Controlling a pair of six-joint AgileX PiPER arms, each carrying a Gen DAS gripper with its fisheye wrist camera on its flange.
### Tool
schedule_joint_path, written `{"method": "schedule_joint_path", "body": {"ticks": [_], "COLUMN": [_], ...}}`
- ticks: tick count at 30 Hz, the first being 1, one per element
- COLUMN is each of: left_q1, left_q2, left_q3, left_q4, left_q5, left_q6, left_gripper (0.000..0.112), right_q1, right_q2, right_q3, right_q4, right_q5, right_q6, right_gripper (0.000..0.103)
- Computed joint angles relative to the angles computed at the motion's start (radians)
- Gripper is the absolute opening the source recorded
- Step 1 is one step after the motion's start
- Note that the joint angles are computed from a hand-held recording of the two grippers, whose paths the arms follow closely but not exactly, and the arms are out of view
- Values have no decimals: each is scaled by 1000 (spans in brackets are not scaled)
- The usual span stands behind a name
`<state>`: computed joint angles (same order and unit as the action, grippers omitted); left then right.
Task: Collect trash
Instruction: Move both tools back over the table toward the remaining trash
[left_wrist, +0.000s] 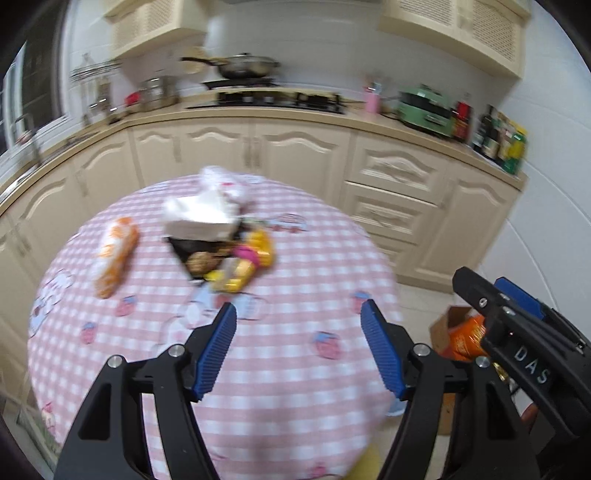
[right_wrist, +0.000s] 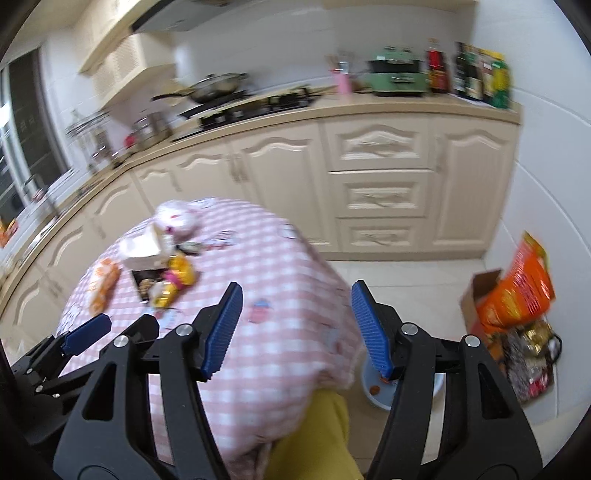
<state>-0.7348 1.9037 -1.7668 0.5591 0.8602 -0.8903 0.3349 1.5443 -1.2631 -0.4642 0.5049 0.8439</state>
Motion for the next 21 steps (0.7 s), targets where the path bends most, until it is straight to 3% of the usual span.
{"method": "schedule_joint_path", "body": {"ticks": [10,16,21], "left_q1": [179,286,350], "left_q2": [-72,-53,13], "left_q3": [127,125,36], "left_q4": [-11,-63,-129], "left_q5": [-24,-51,-39], "left_q6": [-41,8,88], "left_gripper": [72,73,73], "right_q1": [98,110,102], "right_q2": [279,484,684], "right_q3": [-352,-634,-931], "right_q4": [232,332,380], "right_q5": [88,226,399], "right_q6": [-270,-362,-398], "right_gripper": [65,71,74]}}
